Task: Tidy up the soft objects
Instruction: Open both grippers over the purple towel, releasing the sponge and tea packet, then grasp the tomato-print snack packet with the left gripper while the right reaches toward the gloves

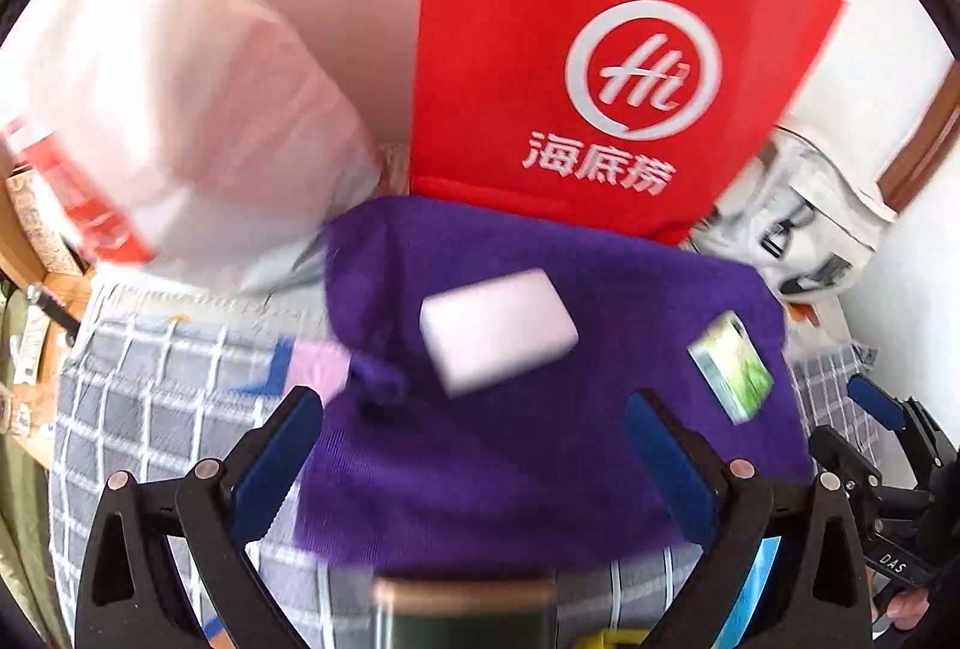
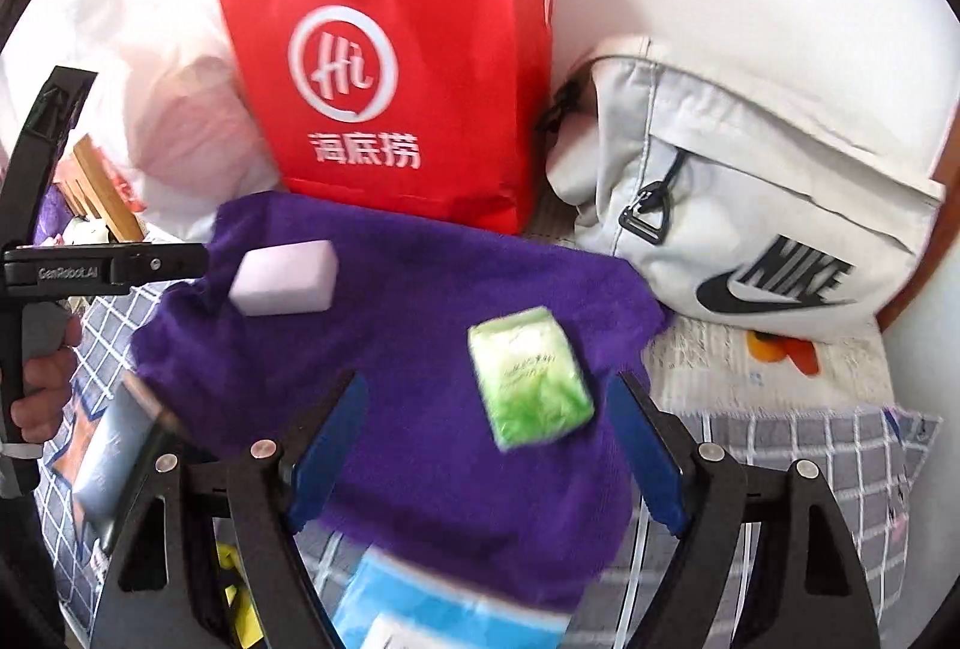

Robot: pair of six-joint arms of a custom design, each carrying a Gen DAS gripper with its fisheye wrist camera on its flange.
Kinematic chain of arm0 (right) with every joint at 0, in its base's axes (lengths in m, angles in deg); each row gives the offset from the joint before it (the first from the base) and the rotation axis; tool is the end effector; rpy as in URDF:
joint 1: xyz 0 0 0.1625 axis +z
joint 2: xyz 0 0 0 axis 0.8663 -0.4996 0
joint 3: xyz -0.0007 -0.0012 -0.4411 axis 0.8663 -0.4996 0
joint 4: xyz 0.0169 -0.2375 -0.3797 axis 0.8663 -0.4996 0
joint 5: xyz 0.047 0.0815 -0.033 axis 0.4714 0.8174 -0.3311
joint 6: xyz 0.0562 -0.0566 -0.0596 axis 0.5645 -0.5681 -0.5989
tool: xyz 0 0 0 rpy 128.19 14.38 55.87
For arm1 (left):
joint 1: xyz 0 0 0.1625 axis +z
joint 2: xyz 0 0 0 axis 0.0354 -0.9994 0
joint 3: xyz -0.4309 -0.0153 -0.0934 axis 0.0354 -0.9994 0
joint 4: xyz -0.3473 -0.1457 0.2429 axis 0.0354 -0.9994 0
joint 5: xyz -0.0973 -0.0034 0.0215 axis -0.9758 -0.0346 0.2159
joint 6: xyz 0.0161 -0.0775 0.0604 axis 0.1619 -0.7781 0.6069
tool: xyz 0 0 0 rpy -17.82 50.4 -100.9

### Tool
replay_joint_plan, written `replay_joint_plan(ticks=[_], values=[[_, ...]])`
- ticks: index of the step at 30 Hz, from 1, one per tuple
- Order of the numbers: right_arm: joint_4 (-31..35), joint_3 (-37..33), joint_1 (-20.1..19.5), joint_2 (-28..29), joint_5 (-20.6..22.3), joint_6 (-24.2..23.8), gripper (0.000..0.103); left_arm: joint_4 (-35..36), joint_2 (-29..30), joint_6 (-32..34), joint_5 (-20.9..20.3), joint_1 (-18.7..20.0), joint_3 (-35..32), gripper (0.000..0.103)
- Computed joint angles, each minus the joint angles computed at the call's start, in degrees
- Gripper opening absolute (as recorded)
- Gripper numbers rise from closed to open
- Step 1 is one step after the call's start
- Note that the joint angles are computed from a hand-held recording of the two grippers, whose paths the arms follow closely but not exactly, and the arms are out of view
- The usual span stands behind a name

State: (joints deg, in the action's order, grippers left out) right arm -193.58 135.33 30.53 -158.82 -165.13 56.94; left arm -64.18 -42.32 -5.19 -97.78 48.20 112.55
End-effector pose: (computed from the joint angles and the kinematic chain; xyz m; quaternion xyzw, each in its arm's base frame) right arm 0.0811 -0.6121 0.3430 0.0568 -0.8493 0.3770 0.3651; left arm -0.3947 -0.7619 0.0604 0.2846 0.9201 -0.1478 0.2252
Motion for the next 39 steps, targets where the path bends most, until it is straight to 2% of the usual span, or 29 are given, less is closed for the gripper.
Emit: replay_joint_plan(ticks=[2,6,9,14,20,23,34,37,39], values=[[1.1,3.2,0.8,-2.2,1.4,2.0,0.081,-3.3,-3.9,0.4,-0.9,-0.5,5.9,0.102],[-2.6,8.7,3.7,-3.4,-0.7,2.9,0.081,-5.2,-10.1,0.3,-1.9,-1.1,14.2,0.101],[-4.9,14.1,5.4,-5.0,0.2,4.4,0.081,-6.3,-15.8,0.5,-1.2,-1.6,21.1,0.101],[-6.2,20.2,7.1,-4.9,0.6,7.8,0.061,-9.1,-22.6,-0.8,0.8,-1.9,30.5,0.101],[-10.0,23.6,9.0,-1.2,-1.9,8.6,0.052,-12.0,-28.8,-2.7,3.0,-1.7,39.1,0.101],[-11.5,24.4,8.9,0.0,-1.7,9.0,0.046,-13.0,-30.5,-2.6,2.8,-1.2,41.7,0.101],[-10.8,22.1,7.9,4.0,-2.2,8.6,0.044,-12.9,-32.1,-5.7,1.8,1.3,44.5,0.101],[-9.9,22.0,7.8,3.7,-1.3,8.2,0.024,-12.5,-32.0,-5.8,1.8,1.5,44.8,0.101],[-11.0,22.1,8.2,3.5,-1.9,8.3,0.024,-12.3,-31.9,-5.7,2.0,1.4,45.0,0.101]])
